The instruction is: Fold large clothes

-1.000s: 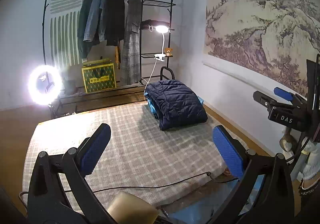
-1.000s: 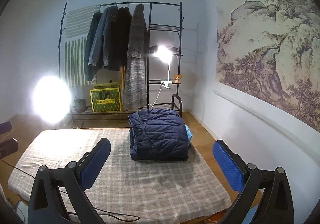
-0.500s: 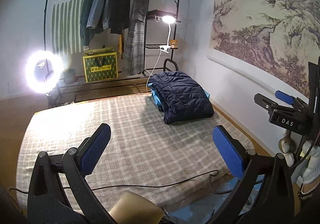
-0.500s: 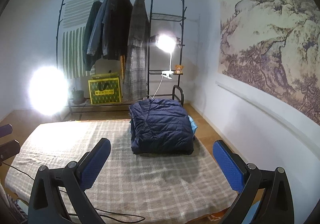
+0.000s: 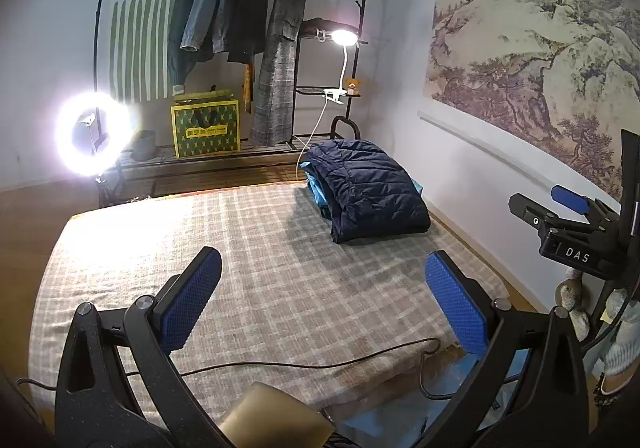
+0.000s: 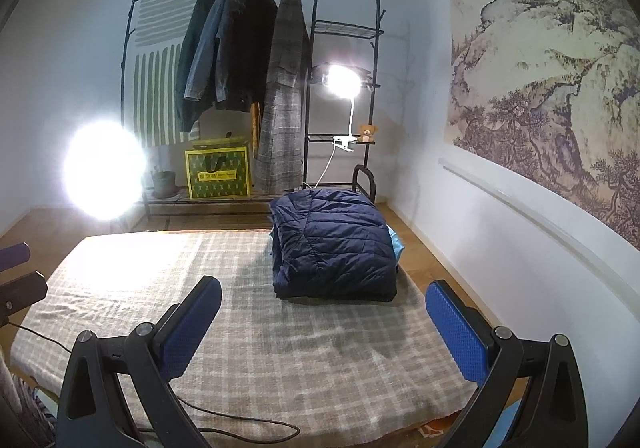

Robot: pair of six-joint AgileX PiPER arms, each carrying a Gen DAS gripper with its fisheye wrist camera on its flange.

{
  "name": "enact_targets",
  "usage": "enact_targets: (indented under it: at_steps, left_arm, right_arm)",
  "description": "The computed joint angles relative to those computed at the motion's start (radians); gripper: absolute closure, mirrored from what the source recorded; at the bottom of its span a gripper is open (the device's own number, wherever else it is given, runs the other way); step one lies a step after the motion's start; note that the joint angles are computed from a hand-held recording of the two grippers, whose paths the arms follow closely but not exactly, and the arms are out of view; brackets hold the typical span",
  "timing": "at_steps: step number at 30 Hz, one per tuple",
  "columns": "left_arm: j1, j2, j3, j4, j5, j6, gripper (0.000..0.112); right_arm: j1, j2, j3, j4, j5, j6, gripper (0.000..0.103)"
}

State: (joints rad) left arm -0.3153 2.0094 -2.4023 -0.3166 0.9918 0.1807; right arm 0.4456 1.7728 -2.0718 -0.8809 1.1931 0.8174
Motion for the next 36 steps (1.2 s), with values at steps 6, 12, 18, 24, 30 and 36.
enact_targets:
  at_steps: [6, 12, 18, 24, 30, 36]
  left_arm:
    - [-0.009, -0.073, 0.120, -0.001, -0.057, 0.025, 0.009]
    - [-0.017, -0.108, 0.178, 0.003, -0.080, 0.024, 0.009]
    - [-0.016, -0.110, 0.182, 0.001, -0.082, 0.028, 0.009]
    - [-0.027, -0.130, 0.215, 0.011, -0.096, 0.025, 0.009]
    - [-0.033, -0.132, 0.218, 0.017, -0.100, 0.015, 0.009]
    - [-0.028, -0.130, 0.214, 0.011, -0.097, 0.022, 0.009]
  right_arm:
    - [0.012, -0.030, 0.036, -0.016, -0.002, 0.025, 0.000]
    - [0.023, -0.040, 0.050, -0.023, 0.005, 0.035, 0.000]
    - [0.034, -0.058, 0.079, -0.039, 0.000, 0.053, 0.000]
    - [0.036, -0.061, 0.088, -0.043, 0.001, 0.060, 0.001]
    - [0.038, -0.067, 0.097, -0.045, 0.002, 0.065, 0.000]
    - [0.039, -0.074, 0.105, -0.051, 0.003, 0.065, 0.000]
